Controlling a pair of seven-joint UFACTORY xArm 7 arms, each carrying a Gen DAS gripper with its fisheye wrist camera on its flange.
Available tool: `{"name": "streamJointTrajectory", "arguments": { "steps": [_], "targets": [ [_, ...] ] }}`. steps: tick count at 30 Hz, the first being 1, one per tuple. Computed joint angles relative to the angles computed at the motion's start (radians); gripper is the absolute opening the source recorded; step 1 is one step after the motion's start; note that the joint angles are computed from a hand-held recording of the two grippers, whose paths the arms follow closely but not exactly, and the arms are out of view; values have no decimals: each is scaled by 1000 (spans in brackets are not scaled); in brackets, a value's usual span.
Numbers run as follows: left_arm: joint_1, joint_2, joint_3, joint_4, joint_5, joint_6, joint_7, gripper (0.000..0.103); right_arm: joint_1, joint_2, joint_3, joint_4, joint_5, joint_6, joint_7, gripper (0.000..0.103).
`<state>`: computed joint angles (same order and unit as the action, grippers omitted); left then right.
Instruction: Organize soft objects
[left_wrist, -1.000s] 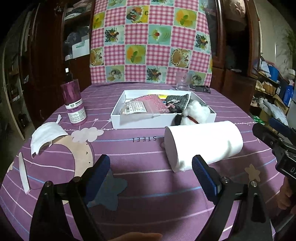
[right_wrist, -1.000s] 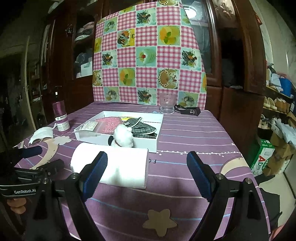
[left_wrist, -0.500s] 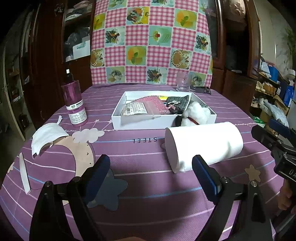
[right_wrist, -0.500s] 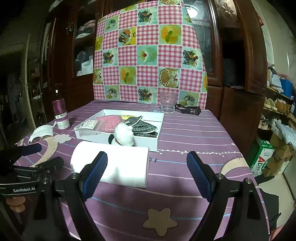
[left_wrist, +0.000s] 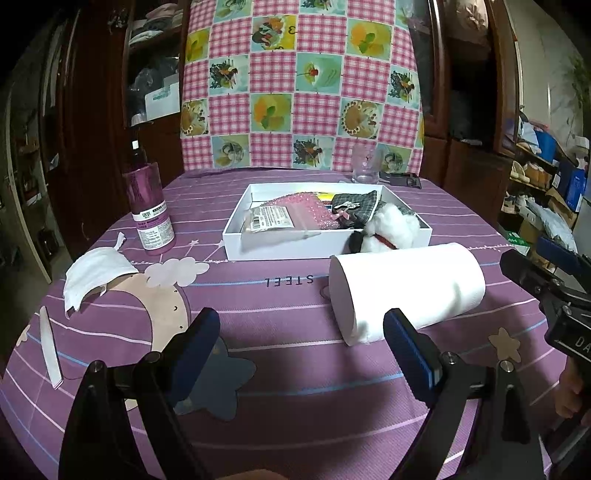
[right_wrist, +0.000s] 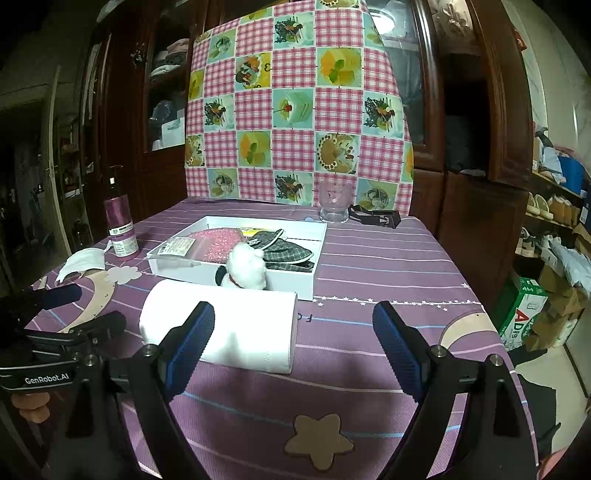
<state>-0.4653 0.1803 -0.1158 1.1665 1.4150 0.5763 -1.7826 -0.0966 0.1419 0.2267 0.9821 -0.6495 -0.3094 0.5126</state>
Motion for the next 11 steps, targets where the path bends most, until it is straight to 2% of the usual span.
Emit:
{"name": "streamJointTrajectory", "arguments": {
  "steps": [3, 5, 7, 9, 11],
  "targets": [
    [0, 1, 0, 1, -1, -2, 1, 91, 2, 0, -1, 0, 2, 1, -2, 87],
    [9, 0, 5, -4, 8, -42, -4, 91, 3, 0, -2, 0, 5, 2, -3, 87],
    [12, -4, 7, -9, 10, -46, -22, 91, -6, 4, 4, 5, -3, 5, 4, 87],
    [19, -19, 13, -26, 57, -65, -99, 91, -11, 6, 7, 7, -4, 7, 6, 87],
    [24, -24, 9, -30, 67, -41, -138, 91, -14, 8, 10, 8, -4, 6, 3, 87]
  ]
}}
